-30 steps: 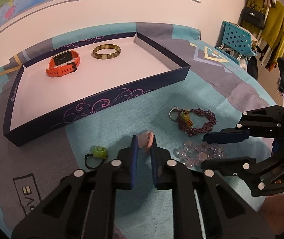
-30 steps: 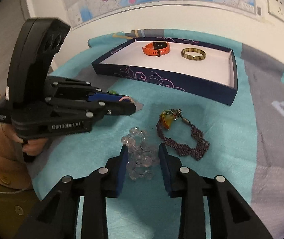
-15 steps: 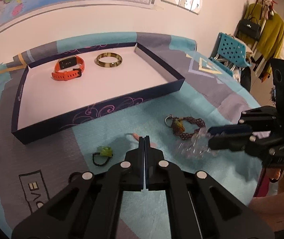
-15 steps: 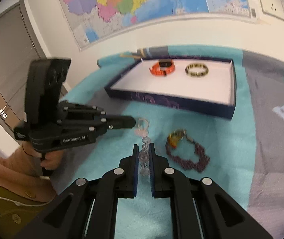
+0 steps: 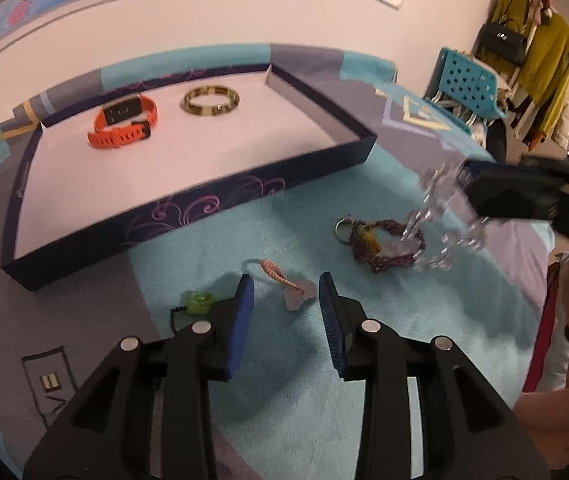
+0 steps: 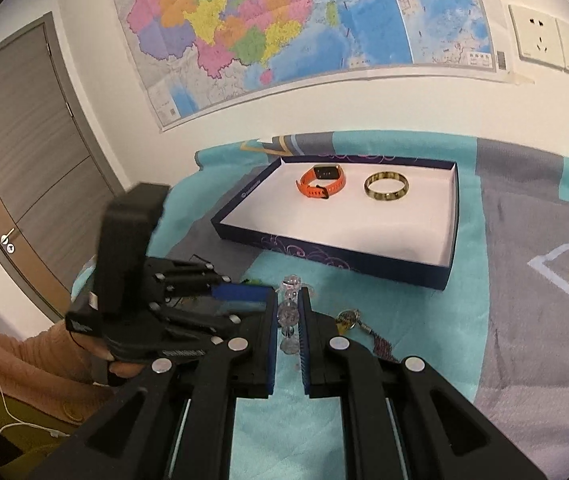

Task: Organize jewelry
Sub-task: 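Carry the hair tie and crystal bracelet into the box and open both grippers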

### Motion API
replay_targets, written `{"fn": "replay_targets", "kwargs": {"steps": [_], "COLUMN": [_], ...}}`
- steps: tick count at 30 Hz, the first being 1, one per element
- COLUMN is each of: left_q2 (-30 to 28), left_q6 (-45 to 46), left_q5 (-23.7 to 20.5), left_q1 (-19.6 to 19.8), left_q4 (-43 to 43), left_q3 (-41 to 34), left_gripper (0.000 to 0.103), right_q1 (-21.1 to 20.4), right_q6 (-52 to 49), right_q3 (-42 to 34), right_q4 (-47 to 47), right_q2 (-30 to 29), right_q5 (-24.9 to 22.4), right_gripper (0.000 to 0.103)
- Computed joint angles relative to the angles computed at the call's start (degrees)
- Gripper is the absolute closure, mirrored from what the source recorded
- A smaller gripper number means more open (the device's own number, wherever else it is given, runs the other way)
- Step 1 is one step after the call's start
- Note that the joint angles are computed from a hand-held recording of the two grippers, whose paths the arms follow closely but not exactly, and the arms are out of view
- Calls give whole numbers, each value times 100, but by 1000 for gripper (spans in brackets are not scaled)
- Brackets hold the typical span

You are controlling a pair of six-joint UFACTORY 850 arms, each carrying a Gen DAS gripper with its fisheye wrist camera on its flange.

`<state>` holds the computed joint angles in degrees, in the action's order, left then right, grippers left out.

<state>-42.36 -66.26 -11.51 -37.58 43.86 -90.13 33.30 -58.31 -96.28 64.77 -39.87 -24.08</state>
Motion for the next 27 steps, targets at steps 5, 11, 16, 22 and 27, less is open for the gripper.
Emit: {"fn": "replay_targets", "kwargs": {"steps": [5, 11, 16, 22, 27], "left_q2": [-49, 106, 339, 354, 156], "left_q6": [488, -313, -1958, -1989, -1075], "left_q5": [42, 188, 170, -183, -435], "left_q1": [-3, 30, 82, 193, 366], "left_q4": [-454, 276, 1982, 2212, 1429], "left_q3": [-71, 93, 223, 9, -393], "left_gripper": [86, 87, 87, 87, 87], "right_q1": [-28, -78, -115, -182, -169], "right_q6": [60, 265, 542, 1170, 2011], "right_q3": [-175, -570, -1047, -1957, -3014], "right_q4": [-122, -386, -668, -1086, -1845], "right_q2": [-76, -269, -517, -1076, -1726], "right_q5": [62, 90, 112, -146, -464], "right_gripper": [95, 95, 95, 95, 95]}}
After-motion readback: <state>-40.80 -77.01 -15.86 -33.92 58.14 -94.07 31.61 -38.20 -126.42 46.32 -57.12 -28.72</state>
